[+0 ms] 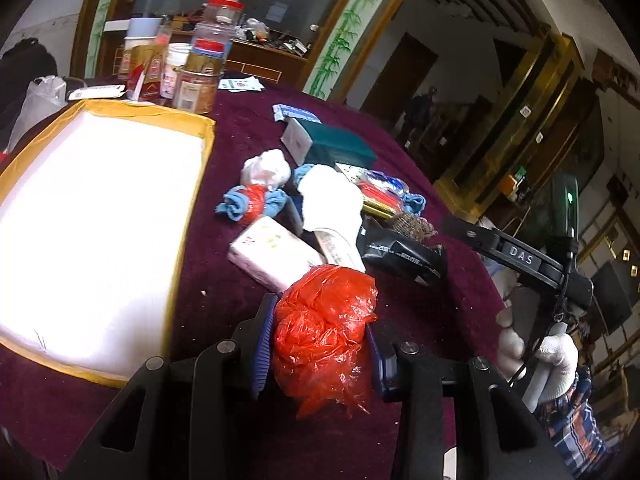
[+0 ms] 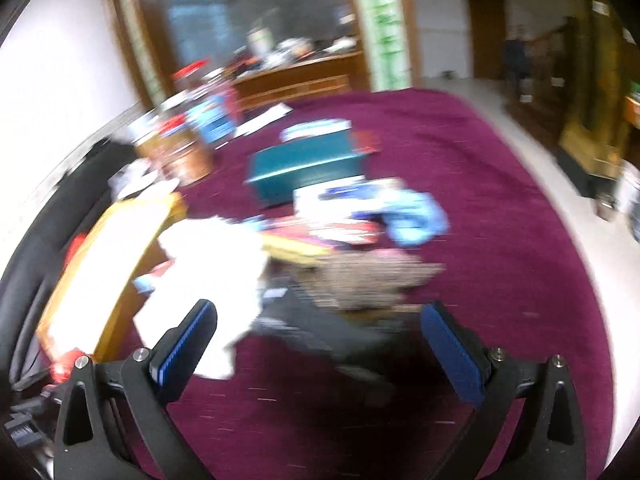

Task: Organize soft objects
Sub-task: 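Drop red bag into tray with left tool while right tool drops white towel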

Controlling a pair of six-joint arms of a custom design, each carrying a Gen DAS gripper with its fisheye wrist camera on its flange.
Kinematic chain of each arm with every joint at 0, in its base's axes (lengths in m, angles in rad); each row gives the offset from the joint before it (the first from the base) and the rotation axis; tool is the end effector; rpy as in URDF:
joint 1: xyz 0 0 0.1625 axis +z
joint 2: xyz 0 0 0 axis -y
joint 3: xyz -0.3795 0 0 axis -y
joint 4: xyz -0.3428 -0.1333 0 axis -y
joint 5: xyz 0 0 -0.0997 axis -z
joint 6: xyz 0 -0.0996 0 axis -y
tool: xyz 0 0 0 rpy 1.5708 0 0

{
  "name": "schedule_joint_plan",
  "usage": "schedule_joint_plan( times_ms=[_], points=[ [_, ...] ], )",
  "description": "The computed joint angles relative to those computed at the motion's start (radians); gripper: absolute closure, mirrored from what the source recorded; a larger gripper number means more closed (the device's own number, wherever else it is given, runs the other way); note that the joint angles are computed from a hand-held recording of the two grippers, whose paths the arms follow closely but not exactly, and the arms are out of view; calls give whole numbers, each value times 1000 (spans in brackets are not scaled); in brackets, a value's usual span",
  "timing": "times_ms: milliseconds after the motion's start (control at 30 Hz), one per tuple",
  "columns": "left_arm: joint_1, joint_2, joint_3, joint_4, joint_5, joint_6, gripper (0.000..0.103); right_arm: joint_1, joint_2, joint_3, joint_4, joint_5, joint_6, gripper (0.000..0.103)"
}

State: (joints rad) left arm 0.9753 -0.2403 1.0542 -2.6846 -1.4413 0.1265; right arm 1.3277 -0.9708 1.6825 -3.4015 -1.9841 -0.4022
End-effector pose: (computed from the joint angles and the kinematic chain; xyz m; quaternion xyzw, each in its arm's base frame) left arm -0.2876 -0.6850 -0.0613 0.3395 0.9265 -0.1599 0.0276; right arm -0.0537 -0.6043 0.3017 -0.0426 -0.8355 0.4375 0.3296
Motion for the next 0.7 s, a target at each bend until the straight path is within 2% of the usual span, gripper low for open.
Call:
schedule_joint_plan(
  times_ms=[133, 267, 333, 400, 533, 633, 700],
  points=[
    [14, -16, 14, -10, -10, -12, 62, 55, 114, -168, 155, -35, 0, 2],
    [31, -41, 31, -33, -7, -26, 62, 81, 243, -375, 309, -116, 36, 15],
    [39, -53, 39, -41, -5, -31, 61, 84, 288, -448, 358, -145, 50, 30],
    [49, -67, 48, -51, 0, -32, 61, 76, 309, -488, 409, -159, 74, 86],
    [62, -78, 42, -56, 7, -33, 61, 58, 243, -399, 370, -74, 112, 88],
    [81, -71, -8, -16, -19, -47, 61, 74, 186, -324, 307, -38, 94, 88],
    [90, -56, -63, 22, -32, -49, 61, 90, 156, -303, 305, 8, 88, 88]
  ],
)
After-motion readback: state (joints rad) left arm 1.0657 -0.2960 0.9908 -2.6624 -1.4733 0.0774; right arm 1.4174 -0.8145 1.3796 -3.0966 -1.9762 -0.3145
